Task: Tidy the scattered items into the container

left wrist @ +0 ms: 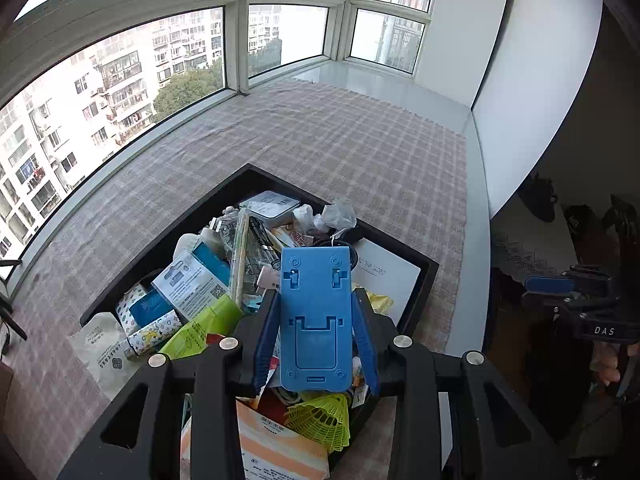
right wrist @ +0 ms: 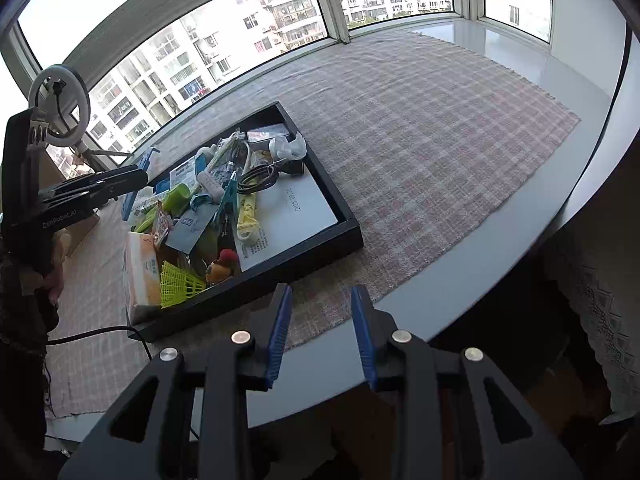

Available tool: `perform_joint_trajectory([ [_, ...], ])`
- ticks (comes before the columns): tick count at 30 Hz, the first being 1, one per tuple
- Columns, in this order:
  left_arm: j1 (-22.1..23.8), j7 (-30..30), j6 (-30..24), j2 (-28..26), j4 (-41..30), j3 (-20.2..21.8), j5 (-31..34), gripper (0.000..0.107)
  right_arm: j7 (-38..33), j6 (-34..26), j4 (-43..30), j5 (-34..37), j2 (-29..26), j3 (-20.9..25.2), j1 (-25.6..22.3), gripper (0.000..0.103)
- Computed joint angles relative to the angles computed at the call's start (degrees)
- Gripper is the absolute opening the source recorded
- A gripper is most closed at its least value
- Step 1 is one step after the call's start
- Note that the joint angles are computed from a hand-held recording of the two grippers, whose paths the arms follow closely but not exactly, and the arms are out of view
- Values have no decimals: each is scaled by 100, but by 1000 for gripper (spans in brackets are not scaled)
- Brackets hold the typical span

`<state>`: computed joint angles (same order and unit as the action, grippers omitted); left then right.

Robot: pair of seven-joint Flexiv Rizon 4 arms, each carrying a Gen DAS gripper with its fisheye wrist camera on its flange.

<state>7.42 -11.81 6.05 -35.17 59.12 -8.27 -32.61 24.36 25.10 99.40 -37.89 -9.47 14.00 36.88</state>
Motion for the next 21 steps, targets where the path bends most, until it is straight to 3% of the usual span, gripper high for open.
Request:
perform_joint_trajectory([
  [5,-320,-390,408,-127,-184,15,192,36,-74,320,237,-72,115,-5,-124,31],
  [8,-424,-601,661,-188,-254,12,290,53,-205,361,223,-106,110,-10,-154,31],
  [17,-172,-908,726,-280,-418,-4,213,54,-506,722,77,-224,-63,-119,-262,31],
  [21,52,-1084,794,-295,-487,49,152,62,-878,984,-329,-257,-435,-255,-233,31],
])
